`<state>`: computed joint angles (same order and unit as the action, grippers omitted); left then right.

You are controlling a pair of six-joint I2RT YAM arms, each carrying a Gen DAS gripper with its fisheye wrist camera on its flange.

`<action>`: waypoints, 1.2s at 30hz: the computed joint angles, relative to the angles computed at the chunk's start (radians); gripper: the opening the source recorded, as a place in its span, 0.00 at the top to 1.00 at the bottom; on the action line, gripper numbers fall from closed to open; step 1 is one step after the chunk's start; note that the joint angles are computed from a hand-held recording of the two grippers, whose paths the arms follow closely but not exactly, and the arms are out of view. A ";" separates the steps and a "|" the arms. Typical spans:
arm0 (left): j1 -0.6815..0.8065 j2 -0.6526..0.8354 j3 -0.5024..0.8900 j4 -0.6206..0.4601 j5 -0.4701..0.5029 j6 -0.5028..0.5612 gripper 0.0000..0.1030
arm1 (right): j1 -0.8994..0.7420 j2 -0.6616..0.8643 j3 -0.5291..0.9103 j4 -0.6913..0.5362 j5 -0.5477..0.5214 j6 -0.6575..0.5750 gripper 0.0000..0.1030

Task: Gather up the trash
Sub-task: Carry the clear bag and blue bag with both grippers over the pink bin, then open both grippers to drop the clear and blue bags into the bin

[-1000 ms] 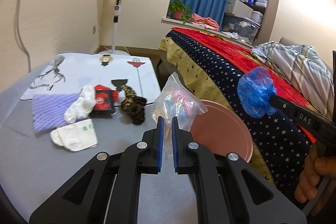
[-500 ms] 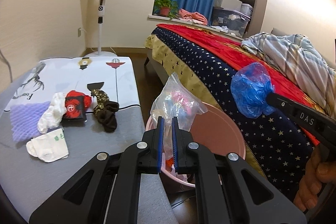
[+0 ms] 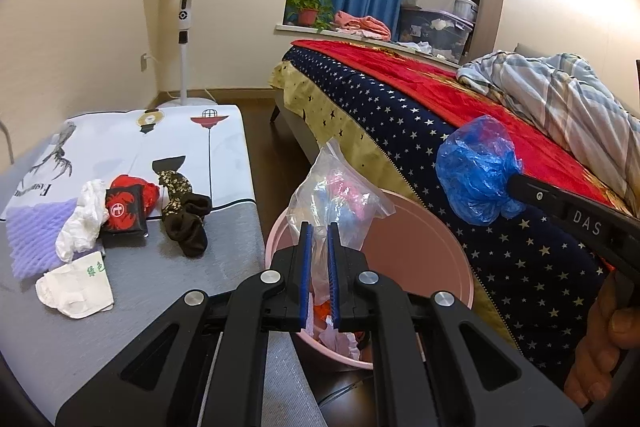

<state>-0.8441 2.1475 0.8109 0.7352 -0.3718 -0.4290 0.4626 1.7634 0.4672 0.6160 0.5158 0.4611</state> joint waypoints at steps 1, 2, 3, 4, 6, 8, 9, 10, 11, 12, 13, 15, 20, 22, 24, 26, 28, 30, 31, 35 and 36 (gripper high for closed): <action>0.000 0.001 0.003 -0.001 0.001 0.000 0.93 | -0.001 0.000 0.001 -0.002 -0.001 -0.001 0.98; 0.000 0.002 0.004 -0.001 0.001 -0.001 0.93 | -0.004 0.003 0.005 -0.007 -0.003 -0.005 0.98; 0.000 0.002 0.004 -0.002 0.001 -0.001 0.93 | -0.005 0.006 0.008 -0.011 -0.001 -0.006 0.98; -0.001 0.004 0.010 -0.005 0.001 -0.001 0.93 | -0.007 0.007 0.008 -0.012 0.000 -0.005 0.98; -0.003 0.010 0.024 -0.013 0.002 0.002 0.93 | -0.008 0.005 0.007 -0.013 0.001 -0.004 0.98; -0.004 0.018 0.036 -0.018 0.004 0.005 0.93 | -0.010 0.005 0.008 -0.014 0.001 -0.002 0.98; -0.005 0.023 0.043 -0.022 0.004 0.005 0.93 | -0.013 0.004 0.007 -0.013 -0.002 -0.003 0.98; -0.004 0.025 0.046 -0.023 0.006 0.006 0.93 | -0.015 0.005 0.007 -0.012 -0.004 -0.004 0.98; -0.004 0.030 0.053 -0.026 0.006 0.006 0.93 | -0.015 0.006 0.006 -0.011 -0.006 -0.005 0.98; -0.005 0.034 0.058 -0.028 0.006 0.006 0.93 | -0.014 0.007 0.008 -0.012 -0.005 -0.005 0.98; -0.004 0.036 0.061 -0.030 0.007 0.007 0.93 | -0.010 0.007 0.009 -0.015 -0.002 -0.004 0.98; -0.003 0.039 0.063 -0.029 0.009 0.007 0.93 | -0.011 0.009 0.010 -0.015 -0.004 -0.002 0.98; -0.009 0.042 0.064 -0.023 0.011 0.008 0.93 | -0.013 0.008 0.010 -0.013 -0.009 -0.002 0.98; -0.007 0.046 0.061 0.005 0.033 0.016 0.92 | -0.016 0.011 0.008 -0.010 -0.016 -0.004 0.95; -0.001 0.052 0.056 0.036 0.066 0.021 0.87 | -0.013 0.011 0.010 -0.018 -0.002 0.001 0.93; -0.002 0.052 0.055 0.036 0.061 0.020 0.73 | -0.015 0.007 0.006 -0.014 0.002 0.010 0.82; -0.002 0.047 0.045 0.040 0.051 0.012 0.73 | -0.012 0.003 0.000 -0.008 0.019 0.016 0.71; 0.005 0.037 0.027 0.049 0.048 0.004 0.73 | -0.008 0.002 -0.003 -0.003 0.024 0.016 0.70; 0.007 0.032 0.018 0.052 0.044 0.003 0.73 | -0.004 0.002 -0.003 0.000 0.028 0.013 0.70; 0.022 0.001 -0.034 0.079 0.033 -0.001 0.73 | 0.015 0.004 -0.004 0.016 0.042 0.004 0.70; 0.024 -0.008 -0.050 0.087 0.026 0.001 0.73 | 0.019 0.005 -0.004 0.021 0.045 -0.002 0.70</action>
<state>-0.8204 2.1393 0.7612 0.8225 -0.3454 -0.4280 0.4815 1.7683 0.4634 0.6369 0.5610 0.4594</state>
